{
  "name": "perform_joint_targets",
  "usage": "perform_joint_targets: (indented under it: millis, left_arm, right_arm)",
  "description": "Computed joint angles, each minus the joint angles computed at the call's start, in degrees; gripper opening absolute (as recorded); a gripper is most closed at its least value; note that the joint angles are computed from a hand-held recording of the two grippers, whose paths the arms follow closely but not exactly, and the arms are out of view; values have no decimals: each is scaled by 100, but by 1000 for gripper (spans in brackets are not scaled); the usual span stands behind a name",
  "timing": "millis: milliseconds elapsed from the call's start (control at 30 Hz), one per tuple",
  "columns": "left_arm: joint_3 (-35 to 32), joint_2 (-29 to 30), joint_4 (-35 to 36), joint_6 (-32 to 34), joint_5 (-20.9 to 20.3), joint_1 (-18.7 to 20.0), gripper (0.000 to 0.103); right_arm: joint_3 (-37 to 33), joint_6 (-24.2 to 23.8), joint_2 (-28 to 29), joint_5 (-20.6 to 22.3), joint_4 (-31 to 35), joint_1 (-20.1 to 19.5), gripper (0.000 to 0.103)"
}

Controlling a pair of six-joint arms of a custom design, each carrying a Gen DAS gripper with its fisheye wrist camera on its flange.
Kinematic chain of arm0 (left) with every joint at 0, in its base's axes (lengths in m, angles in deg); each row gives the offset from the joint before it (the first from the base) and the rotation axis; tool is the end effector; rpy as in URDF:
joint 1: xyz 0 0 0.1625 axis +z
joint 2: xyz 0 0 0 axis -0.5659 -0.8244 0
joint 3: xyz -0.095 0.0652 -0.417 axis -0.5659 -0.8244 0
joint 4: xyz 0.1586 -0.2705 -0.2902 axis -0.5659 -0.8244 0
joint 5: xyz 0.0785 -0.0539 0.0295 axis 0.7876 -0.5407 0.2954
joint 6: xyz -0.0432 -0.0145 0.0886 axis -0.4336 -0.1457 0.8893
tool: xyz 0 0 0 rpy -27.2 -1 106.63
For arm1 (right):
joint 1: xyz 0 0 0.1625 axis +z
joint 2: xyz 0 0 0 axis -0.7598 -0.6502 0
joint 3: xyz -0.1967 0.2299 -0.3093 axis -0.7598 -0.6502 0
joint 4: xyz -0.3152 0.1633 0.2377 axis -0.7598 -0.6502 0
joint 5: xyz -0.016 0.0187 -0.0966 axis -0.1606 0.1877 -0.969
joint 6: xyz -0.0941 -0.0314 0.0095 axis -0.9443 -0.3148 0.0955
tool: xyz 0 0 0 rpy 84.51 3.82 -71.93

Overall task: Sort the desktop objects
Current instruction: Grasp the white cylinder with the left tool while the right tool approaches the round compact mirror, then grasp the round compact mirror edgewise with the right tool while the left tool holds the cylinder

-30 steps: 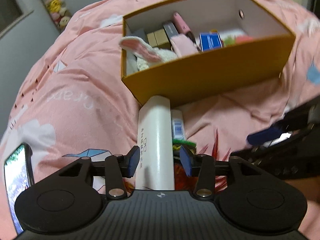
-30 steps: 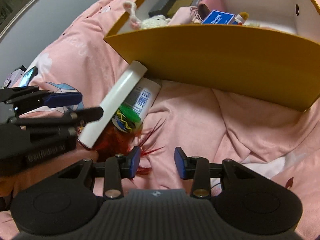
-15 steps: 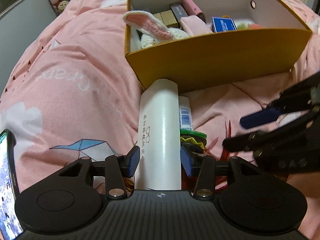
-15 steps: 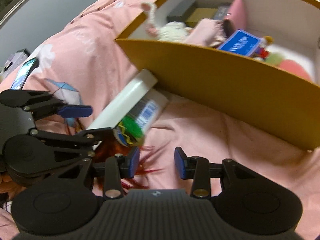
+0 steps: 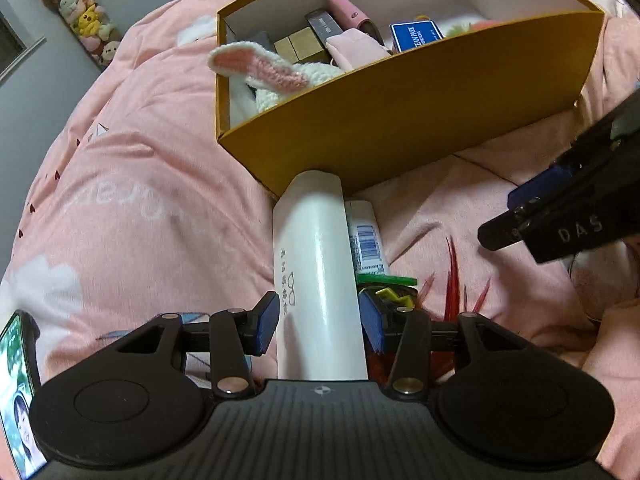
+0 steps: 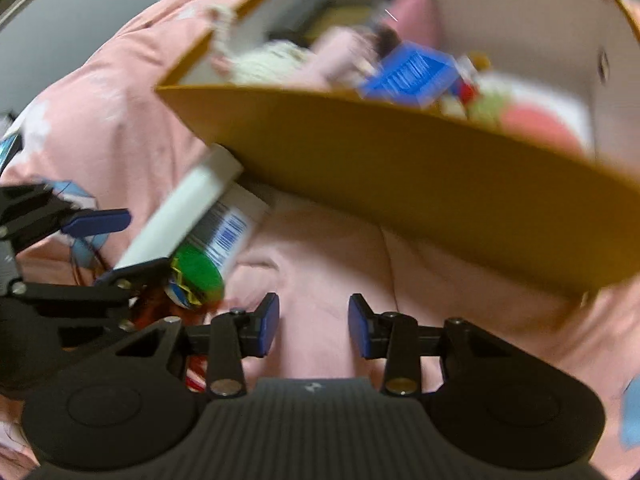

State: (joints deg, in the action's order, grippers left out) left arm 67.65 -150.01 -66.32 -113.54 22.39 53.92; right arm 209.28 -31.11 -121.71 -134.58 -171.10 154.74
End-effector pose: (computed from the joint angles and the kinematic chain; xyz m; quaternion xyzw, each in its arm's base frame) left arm -0.2822 -0.3142 0.1390 0.1870 0.8390 -0.1749 0.4800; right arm 0.2160 -0.4250 0.1858 0.2987 -0.9331 0.0564 0.1923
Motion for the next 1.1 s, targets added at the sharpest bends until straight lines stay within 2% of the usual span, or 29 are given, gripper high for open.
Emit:
perform_joint_targets:
  millis: [100,233,267,300,400,467,567,700,800,900,967,1033,1100]
  left_arm:
    - [-27,18,48,307,-173,10,53]
    - [54,-121,-80,-70,-162,97,54]
    - [88,-186,-166,-109,-173,117,50]
    - [125,-247,-266,-87,-186,129,46]
    - [157,-345,-316,-197,-157,123,44]
    - [164,-394,-351,-275,-144,143,44]
    - [133,-364,-431,-267,-118,217,44]
    - [73,-288,-472,-232,-45,389,45]
    - [70,-307,-458,-300,-37,448,44]
    - [120,-388,-421,-419,-8,375,40]
    - [172,-478,-328,-656,52,286,36]
    - [179,-570,-183,-865,96,224,32]
    - [208,-734,-179,-988,97,226,32]
  right_arm:
    - [6,173,-92,105,49,-100,41]
    - [40,153,-291,-38,44,-113,41]
    - [50,164,-358,-125,114,-124,41]
    - [59,169,-436,-234,221,-142,41]
    - [57,168,-676,-550,691,-276,41]
    - [9,146,-846,-554,1194,-407,42]
    - [-33,-89,-933,-633,1655,-428,48]
    - [-40,-315,-693,-953,1844,-369,56]
    - [-198,-299,-631,-724,2144,-594,62]
    - [-280,-237,-657,-536,2292,-716,63]
    - [-235,-251,-738,-481,2292,-738,64]
    - [-231,-227,-827,-478,2436,-711,58]
    - [-272,-125,-921,-431,2633,-692,47]
